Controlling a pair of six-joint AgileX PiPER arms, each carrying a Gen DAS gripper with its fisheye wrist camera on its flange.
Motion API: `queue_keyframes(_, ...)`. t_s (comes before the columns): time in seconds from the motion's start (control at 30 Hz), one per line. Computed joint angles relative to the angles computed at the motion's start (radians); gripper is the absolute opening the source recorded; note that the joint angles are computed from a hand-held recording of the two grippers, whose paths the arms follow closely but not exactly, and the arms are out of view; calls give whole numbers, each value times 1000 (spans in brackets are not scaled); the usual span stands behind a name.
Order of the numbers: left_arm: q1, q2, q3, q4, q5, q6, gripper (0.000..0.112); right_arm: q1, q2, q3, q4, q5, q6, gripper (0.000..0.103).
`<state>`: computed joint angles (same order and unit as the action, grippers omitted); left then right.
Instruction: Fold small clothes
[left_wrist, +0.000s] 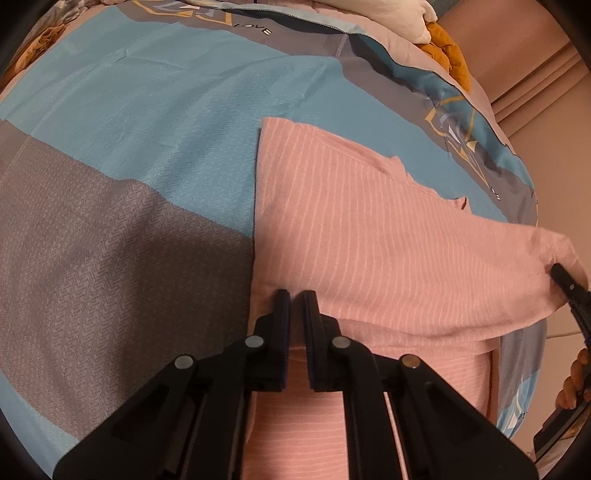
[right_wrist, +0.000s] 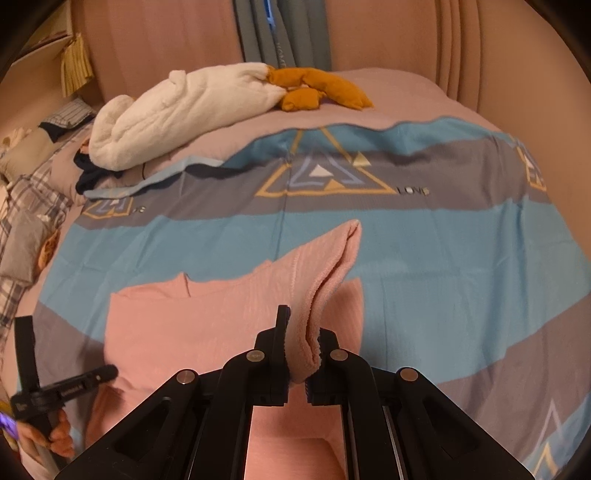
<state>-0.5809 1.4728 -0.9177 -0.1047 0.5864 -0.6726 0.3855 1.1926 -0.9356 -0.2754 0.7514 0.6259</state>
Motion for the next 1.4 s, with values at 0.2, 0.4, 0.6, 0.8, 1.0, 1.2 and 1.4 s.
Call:
queue_keyframes(0.2, 11, -4, 10, -20, -11, 9, 9, -68, -17, 87, 92, -50, -68, 7)
queue_keyframes(0.4, -8, -14, 21, 34, -24, -55, 7, -138, -21, 175, 202, -101, -154, 7)
queue_keyframes(0.6, -11, -16, 23, 41, -23, -62, 7, -207, -27, 232, 323, -121, -264, 7)
queue_keyframes(0.8, 3, -28, 31, 5, -19, -15, 7, -236, -82, 224, 368, -65, -301, 23)
queue_keyframes(1.0, 3, -65, 67, -11, -27, -7, 7, -323, -76, 196, 430, -41, -378, 28)
queue_keyframes(1.2, -21, -84, 86, 27, -35, -57, 7, -326, 19, 194, 493, -76, -416, 28)
queue_keyframes(1.4, -38, -81, 90, 68, -45, -99, 7, -327, 9, 211, 550, -107, -452, 8)
